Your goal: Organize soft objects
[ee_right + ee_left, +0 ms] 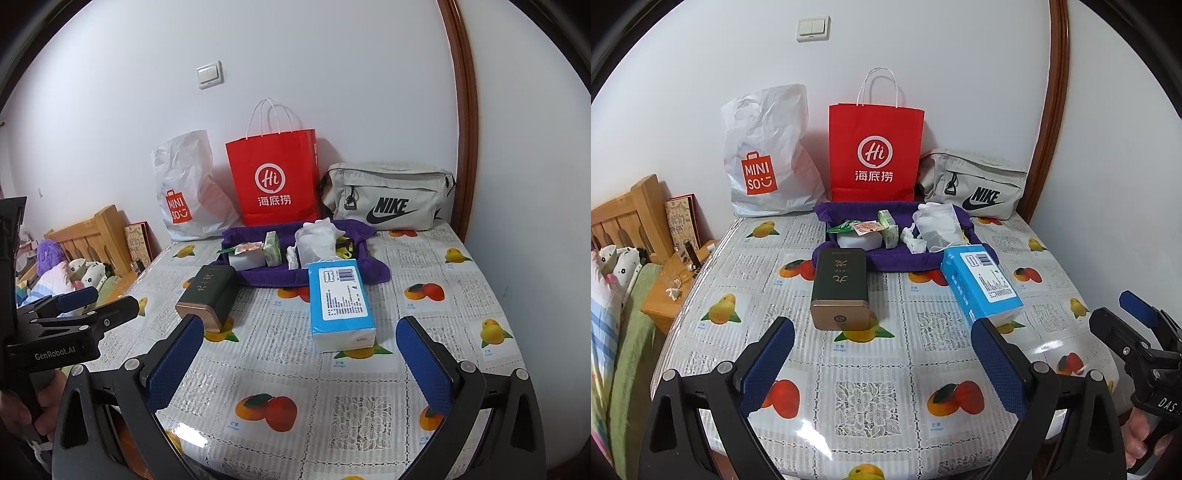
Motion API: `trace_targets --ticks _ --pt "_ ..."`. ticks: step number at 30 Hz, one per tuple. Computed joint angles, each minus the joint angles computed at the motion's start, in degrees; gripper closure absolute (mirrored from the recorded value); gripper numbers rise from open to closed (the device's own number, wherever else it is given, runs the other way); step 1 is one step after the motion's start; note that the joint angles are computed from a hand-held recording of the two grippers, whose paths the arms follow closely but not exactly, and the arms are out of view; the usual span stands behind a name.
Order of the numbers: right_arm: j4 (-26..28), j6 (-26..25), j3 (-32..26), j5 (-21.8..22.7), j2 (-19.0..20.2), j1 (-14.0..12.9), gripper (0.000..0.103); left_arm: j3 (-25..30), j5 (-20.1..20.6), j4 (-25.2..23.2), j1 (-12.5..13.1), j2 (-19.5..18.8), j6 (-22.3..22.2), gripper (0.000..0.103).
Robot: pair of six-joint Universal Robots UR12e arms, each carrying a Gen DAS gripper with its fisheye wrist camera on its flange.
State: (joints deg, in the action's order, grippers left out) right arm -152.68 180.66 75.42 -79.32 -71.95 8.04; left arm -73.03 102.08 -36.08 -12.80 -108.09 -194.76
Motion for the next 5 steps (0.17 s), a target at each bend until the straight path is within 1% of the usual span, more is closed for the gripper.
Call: trace_targets --ticks 5 --pt "0.7 0.01 -0.45 0.02 0.55 -0.15 0.001 0.36 -0.48 -0.35 0.2 -0.68 0.11 0.006"
